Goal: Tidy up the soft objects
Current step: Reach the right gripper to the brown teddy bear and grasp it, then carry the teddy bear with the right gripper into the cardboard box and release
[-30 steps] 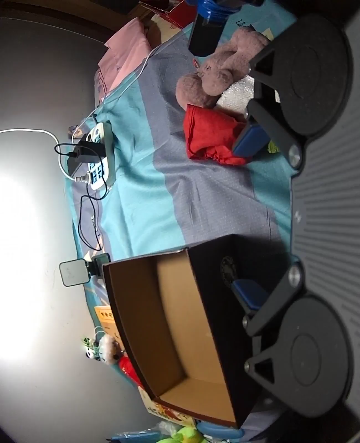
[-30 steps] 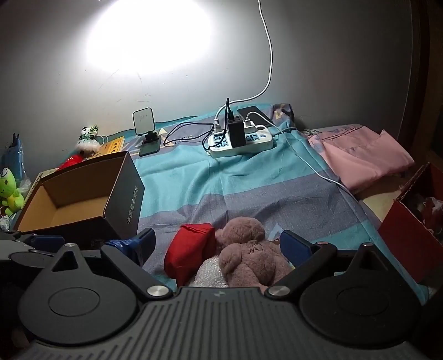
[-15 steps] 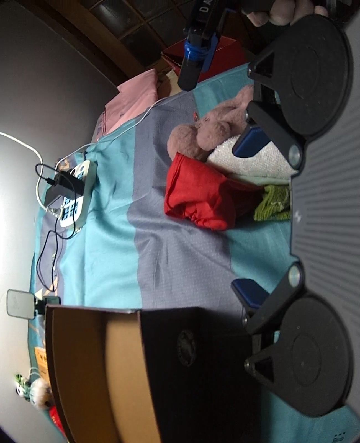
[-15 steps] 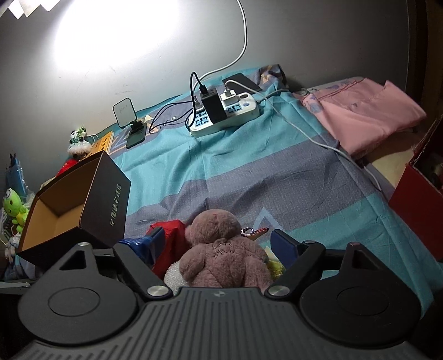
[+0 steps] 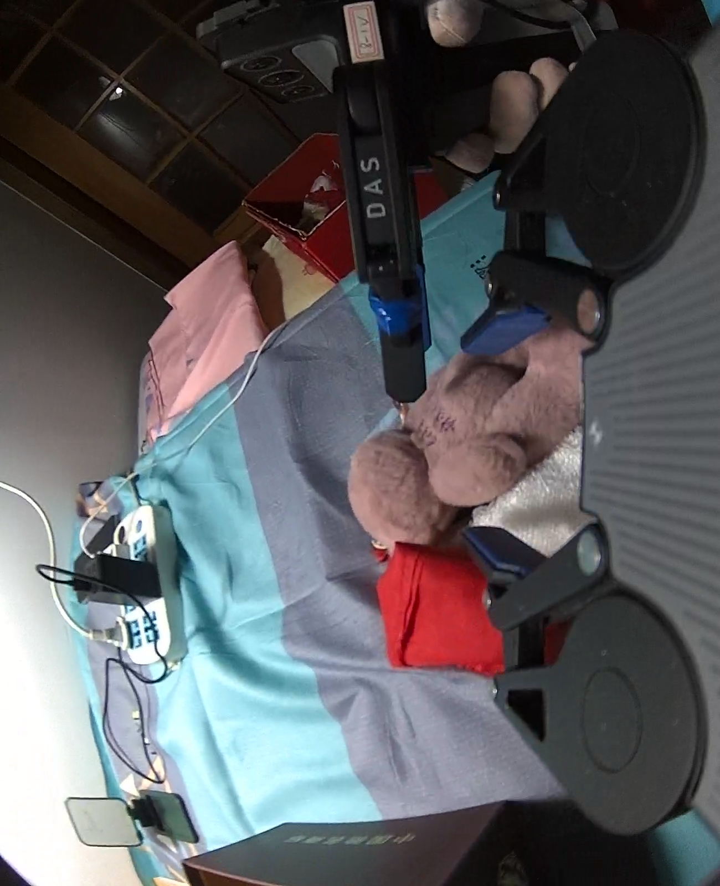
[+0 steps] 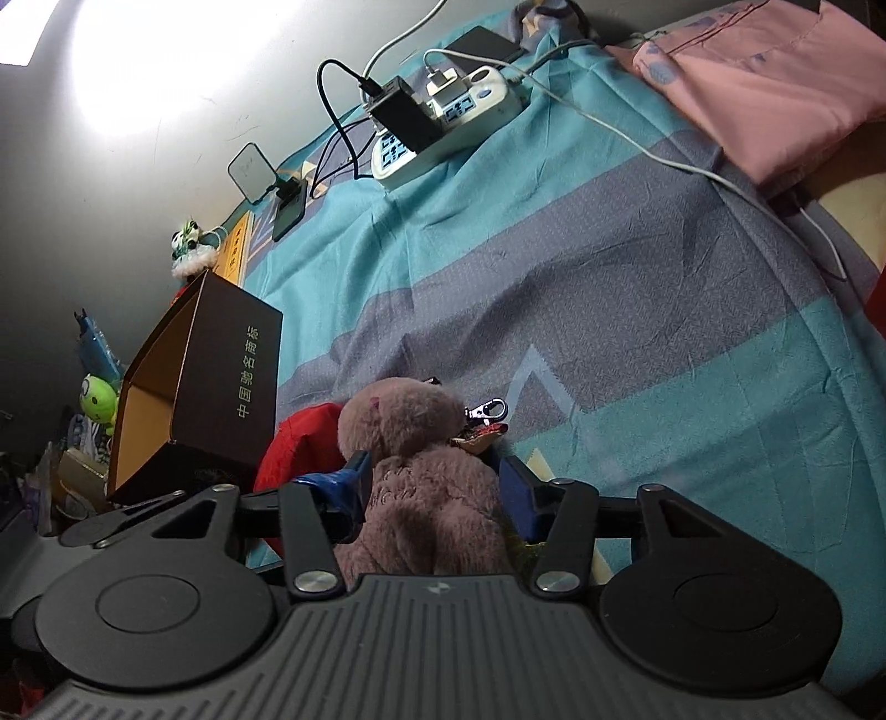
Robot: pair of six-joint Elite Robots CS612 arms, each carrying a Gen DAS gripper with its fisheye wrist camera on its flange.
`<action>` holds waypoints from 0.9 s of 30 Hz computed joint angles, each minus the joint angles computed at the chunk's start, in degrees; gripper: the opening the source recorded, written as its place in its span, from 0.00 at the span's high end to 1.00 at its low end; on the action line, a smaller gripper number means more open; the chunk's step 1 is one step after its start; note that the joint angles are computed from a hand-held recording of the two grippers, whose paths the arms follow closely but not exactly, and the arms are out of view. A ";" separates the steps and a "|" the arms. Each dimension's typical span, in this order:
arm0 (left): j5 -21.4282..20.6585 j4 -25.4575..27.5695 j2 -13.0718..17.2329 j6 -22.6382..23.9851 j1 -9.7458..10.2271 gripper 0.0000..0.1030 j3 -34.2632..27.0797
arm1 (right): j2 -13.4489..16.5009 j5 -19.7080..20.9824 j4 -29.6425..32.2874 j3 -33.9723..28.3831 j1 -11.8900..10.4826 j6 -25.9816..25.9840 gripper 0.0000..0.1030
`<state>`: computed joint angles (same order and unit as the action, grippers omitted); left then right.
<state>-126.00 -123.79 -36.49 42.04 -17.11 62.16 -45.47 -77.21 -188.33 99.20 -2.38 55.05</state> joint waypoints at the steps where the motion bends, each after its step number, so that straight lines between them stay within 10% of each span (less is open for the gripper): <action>1: 0.30 0.22 0.27 -0.91 -0.13 0.35 -0.24 | 0.24 1.86 -1.00 0.30 -0.55 -0.32 0.66; 19: -1.30 -10.63 -0.94 -3.67 -1.35 0.74 4.43 | 4.09 15.53 -12.59 0.41 -4.10 3.88 0.70; 27: -5.10 -10.95 -1.11 -0.59 -0.58 0.79 4.07 | 2.36 9.32 -12.07 0.72 -2.58 4.67 0.70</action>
